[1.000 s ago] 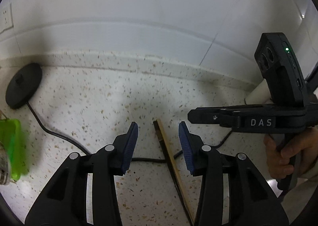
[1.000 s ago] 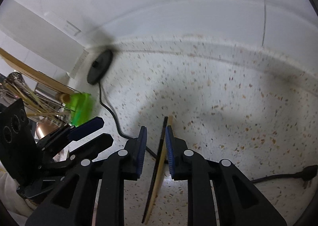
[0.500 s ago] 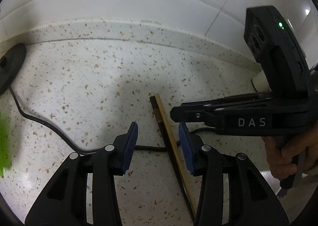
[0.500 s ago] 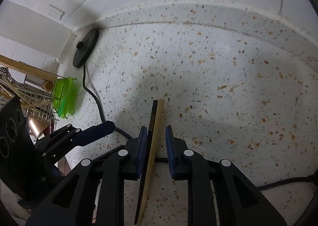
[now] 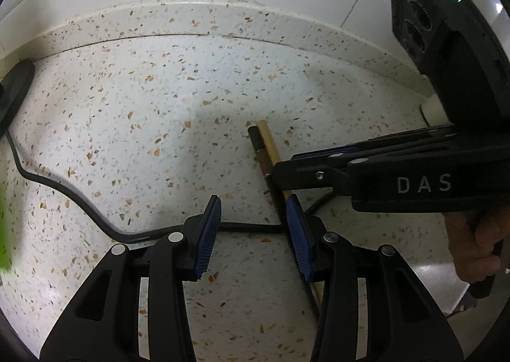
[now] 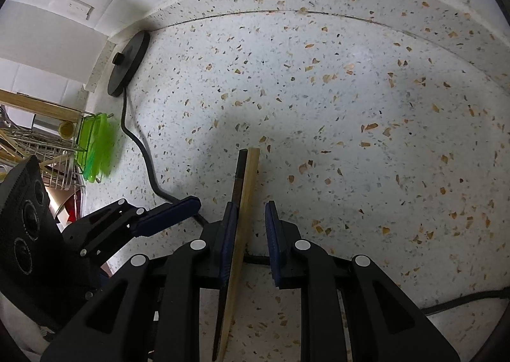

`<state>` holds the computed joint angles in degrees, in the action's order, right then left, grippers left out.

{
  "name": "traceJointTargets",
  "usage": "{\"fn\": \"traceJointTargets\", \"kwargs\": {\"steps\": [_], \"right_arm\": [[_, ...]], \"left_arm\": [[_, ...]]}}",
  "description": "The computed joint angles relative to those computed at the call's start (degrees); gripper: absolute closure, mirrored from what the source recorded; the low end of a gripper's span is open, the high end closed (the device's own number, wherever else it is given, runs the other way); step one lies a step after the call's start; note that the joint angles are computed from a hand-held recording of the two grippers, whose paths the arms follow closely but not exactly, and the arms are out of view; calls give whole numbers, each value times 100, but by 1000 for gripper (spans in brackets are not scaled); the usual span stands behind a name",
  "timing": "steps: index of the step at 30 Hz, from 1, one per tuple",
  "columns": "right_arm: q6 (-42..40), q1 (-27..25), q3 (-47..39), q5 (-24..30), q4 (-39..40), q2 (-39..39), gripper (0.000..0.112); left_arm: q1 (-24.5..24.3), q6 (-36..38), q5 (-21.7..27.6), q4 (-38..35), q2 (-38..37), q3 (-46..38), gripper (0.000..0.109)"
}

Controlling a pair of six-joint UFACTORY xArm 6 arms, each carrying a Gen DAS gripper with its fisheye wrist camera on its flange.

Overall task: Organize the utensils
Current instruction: 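Lower the right tool and close on a wooden chopstick, then lift the chopstick with the right tool and carry it to the wire holder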

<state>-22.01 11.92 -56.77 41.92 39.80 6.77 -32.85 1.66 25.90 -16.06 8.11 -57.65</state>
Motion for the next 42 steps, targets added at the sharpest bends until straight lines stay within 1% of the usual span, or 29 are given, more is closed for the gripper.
{"fn": "traceJointTargets", "kwargs": {"steps": [3, 7, 13, 16, 19, 22, 24, 26, 27, 29, 31, 34, 36, 42], "right_arm": [[97, 24, 6, -49, -171, 4, 97], [138, 15, -12, -14, -129, 18, 98], [205, -15, -85, 59, -105, 83, 104], [200, -68, -77, 102, 24, 88, 106], [248, -113, -18, 73, 18, 33, 107], [237, -176, 42, 62, 118, -31, 107], [220, -206, 68, 58, 167, -59, 107], [221, -235, 102, 36, 206, -97, 107], [217, -247, 111, 37, 218, -116, 107], [192, -261, 123, 29, 239, -148, 107], [171, -288, 136, 36, 257, -188, 107], [140, -321, 169, 44, 280, -269, 107], [81, -360, 207, 58, 299, -357, 107], [9, -355, 384, -23, 319, -708, 107]], "left_arm": [[4, 8, -27, -13, 41, -15, 67], [12, 37, 65, -96, 79, -86, 67], [-32, -113, 211, 85, 320, -384, 67], [1, -176, 371, 16, 413, -550, 67], [40, -292, 513, 102, 504, -704, 70], [81, -434, 758, 124, 613, -921, 71], [105, -530, 907, 199, 680, -1058, 74], [110, -642, 1097, 301, 783, -1244, 82], [122, -676, 1228, 268, 850, -1366, 83], [124, -710, 1439, 299, 988, -1596, 93], [120, -662, 1538, 215, 1108, -1764, 98], [143, -655, 1612, 91, 1182, -1876, 100], [156, -642, 1573, -34, 1170, -1884, 102], [260, -617, 1376, -64, 815, -1626, 102]]}}
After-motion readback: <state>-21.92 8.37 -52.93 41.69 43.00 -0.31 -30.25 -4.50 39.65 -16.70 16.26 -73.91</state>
